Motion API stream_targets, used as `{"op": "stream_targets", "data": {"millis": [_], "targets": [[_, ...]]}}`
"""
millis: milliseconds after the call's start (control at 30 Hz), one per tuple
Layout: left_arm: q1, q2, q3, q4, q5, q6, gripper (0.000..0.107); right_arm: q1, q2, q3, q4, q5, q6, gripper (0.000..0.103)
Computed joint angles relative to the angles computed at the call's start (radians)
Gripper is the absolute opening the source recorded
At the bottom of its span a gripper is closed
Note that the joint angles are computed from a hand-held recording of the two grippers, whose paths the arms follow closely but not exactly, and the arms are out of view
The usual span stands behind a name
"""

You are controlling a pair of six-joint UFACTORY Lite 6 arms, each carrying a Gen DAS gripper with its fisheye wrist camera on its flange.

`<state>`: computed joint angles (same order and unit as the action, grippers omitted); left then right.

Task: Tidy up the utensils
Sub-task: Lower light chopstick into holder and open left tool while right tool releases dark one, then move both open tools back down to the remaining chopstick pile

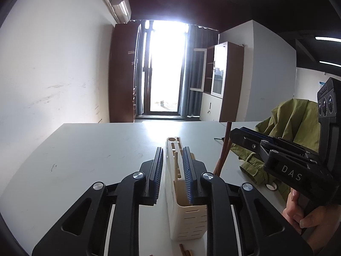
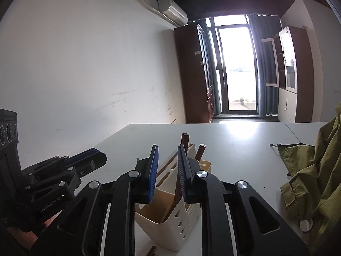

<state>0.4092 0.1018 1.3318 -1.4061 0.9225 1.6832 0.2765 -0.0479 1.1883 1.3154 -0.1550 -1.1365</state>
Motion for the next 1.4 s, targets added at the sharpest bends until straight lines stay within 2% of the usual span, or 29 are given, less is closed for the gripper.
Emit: {"op": "stream_targets", "data": {"millis": [300,400,567,667,733,967,1067,1200,1400], "targets": [[0.043,-0.040,-0.037,0.037,0.016,-0.008,0.029,0.030,-0.087,-0.077,0.217,-0.037,-0.211,0.030],[0.068,-0.061,-0.061,0.041,0.028,0.005,0.030,0.045,-0.117,-0.104,0.260,-0.053,-0.252,0.035],[0.106,-0.089,-0.091,0.058,0.048,0.010,0.032,0.076,-0.165,-0.149,0.366,-0.106,-0.355,0.037],[0.128,-0.104,-0.103,0.067,0.067,0.011,0.033,0.090,-0.183,-0.163,0.385,-0.122,-0.370,0.039],[0.140,-0.110,-0.111,0.074,0.074,0.015,0.034,0.106,-0.199,-0.179,0.393,-0.141,-0.378,0.044],[0.187,-0.132,-0.134,0.115,0.090,0.007,0.037,0.168,-0.239,-0.225,0.444,-0.203,-0.416,0.046],[0.227,-0.142,-0.154,0.120,0.121,0.018,0.040,0.193,-0.245,-0.241,0.460,-0.229,-0.427,0.050],[0.263,-0.127,-0.176,0.126,0.138,0.031,0.041,0.221,-0.283,-0.314,0.425,-0.244,-0.359,0.054],[0.266,-0.124,-0.225,0.135,0.110,0.073,0.042,0.255,-0.273,-0.371,0.376,-0.274,-0.279,0.054]]}}
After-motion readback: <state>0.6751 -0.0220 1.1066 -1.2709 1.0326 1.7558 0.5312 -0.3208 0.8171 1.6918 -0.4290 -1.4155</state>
